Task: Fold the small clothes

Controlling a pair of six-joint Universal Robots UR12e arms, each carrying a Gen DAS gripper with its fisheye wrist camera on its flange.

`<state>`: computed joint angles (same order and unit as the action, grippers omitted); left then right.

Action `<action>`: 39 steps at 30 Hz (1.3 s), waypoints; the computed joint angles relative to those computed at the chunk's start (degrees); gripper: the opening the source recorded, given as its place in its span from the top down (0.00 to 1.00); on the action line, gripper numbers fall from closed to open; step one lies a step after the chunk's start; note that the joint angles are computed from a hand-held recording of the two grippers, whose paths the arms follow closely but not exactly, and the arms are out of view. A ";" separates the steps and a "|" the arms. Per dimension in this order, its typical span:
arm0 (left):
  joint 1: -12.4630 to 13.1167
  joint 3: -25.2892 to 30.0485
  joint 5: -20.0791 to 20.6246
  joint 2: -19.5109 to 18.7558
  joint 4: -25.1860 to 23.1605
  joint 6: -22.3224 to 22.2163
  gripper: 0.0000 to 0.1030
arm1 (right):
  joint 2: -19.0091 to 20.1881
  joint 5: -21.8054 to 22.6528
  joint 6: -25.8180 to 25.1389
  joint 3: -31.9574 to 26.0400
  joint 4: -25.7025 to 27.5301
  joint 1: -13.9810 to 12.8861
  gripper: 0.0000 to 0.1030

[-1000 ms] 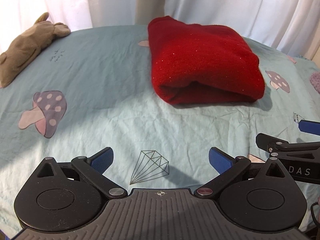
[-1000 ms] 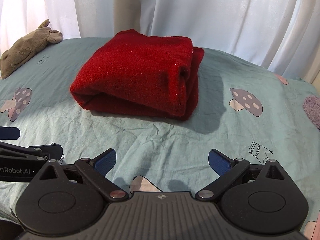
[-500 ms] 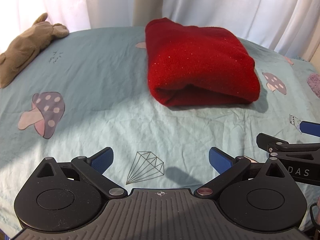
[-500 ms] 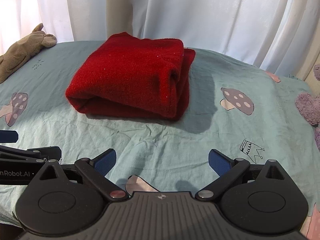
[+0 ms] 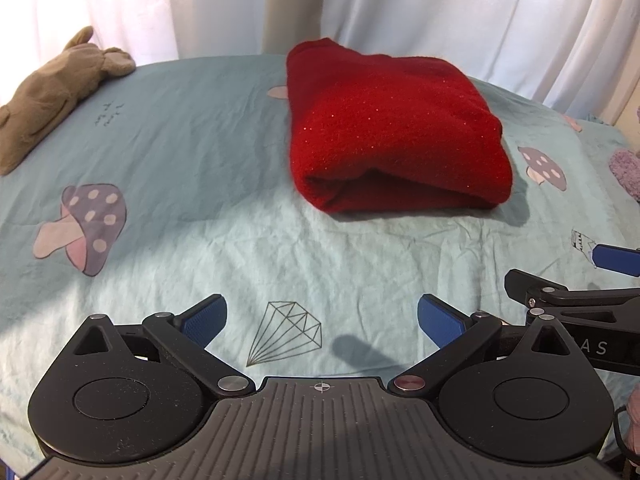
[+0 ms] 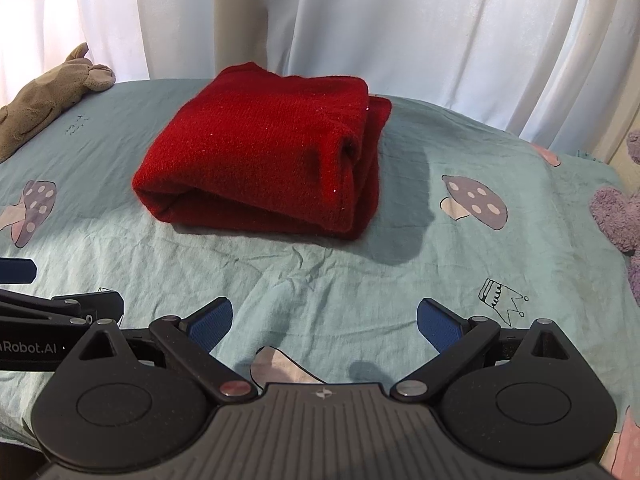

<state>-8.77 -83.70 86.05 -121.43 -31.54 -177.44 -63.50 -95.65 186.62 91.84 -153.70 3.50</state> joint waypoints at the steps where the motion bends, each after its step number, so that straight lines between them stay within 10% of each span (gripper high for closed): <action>1: 0.01 -0.01 -0.04 0.01 0.05 -0.03 0.00 | -0.02 -0.07 -0.02 0.05 -0.13 0.02 0.04; 39: -0.36 0.53 0.47 -0.44 0.30 -0.72 0.00 | 0.20 -1.57 0.81 -0.06 -0.57 -0.05 0.04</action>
<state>-9.13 -83.17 86.52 -121.88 -31.23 -178.16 -63.30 -97.22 187.43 91.77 -154.27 3.45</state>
